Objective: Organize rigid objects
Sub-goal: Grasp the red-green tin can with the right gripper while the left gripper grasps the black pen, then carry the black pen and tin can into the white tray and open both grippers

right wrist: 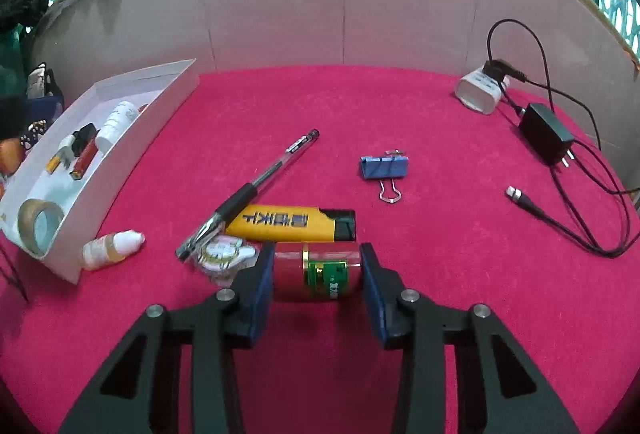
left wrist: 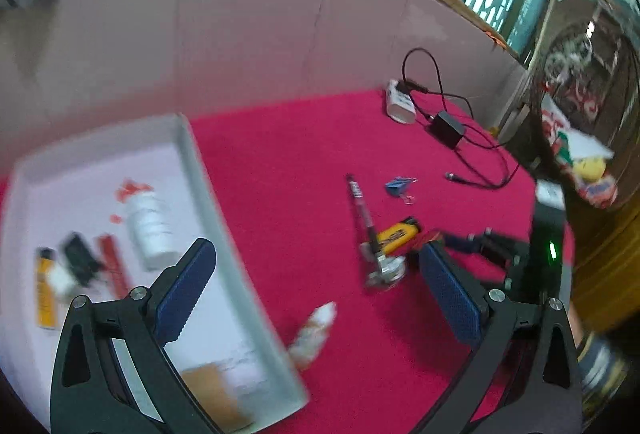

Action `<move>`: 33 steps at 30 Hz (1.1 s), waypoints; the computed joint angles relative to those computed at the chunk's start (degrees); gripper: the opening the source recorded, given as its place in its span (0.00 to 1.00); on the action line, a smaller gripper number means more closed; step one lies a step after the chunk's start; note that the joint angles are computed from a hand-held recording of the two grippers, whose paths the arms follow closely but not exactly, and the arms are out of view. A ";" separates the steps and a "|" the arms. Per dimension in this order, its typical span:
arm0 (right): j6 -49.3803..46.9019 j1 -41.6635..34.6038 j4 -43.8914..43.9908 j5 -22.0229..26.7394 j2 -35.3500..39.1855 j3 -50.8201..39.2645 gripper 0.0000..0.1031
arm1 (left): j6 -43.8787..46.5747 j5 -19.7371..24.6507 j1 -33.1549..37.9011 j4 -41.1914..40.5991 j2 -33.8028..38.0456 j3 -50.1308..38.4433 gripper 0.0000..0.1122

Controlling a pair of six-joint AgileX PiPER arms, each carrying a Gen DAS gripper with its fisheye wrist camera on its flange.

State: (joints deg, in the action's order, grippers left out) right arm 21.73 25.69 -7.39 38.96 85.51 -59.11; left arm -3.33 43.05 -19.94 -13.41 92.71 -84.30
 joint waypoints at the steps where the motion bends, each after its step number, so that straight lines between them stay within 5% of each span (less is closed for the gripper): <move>1: -0.31 -0.81 1.20 -0.55 -1.31 1.42 0.39 | -2.07 1.25 -0.59 0.07 2.47 -2.63 0.92; 11: -4.94 -6.08 10.85 -3.52 -5.70 6.20 0.39 | -16.29 15.83 -8.00 10.03 25.18 -29.98 0.91; 18: -8.02 -7.53 14.81 -4.50 -5.74 6.86 0.39 | -19.56 23.41 -11.35 20.81 32.47 -39.76 0.65; 21: -7.47 -7.30 14.50 -4.49 -5.82 6.90 0.39 | -17.96 21.83 -11.66 21.81 31.52 -37.23 0.55; 23: -6.94 -7.12 14.00 -4.39 -5.80 6.78 0.39 | -17.21 18.95 -11.56 21.96 29.20 -33.31 0.33; 24: -6.39 -6.91 13.54 -4.35 -5.91 6.83 0.39 | -16.62 17.45 -11.13 21.29 27.93 -31.20 0.13; 33: 0.83 -4.82 7.78 -4.68 -6.42 7.26 0.39 | -18.76 4.73 -11.28 22.18 14.79 -13.76 0.07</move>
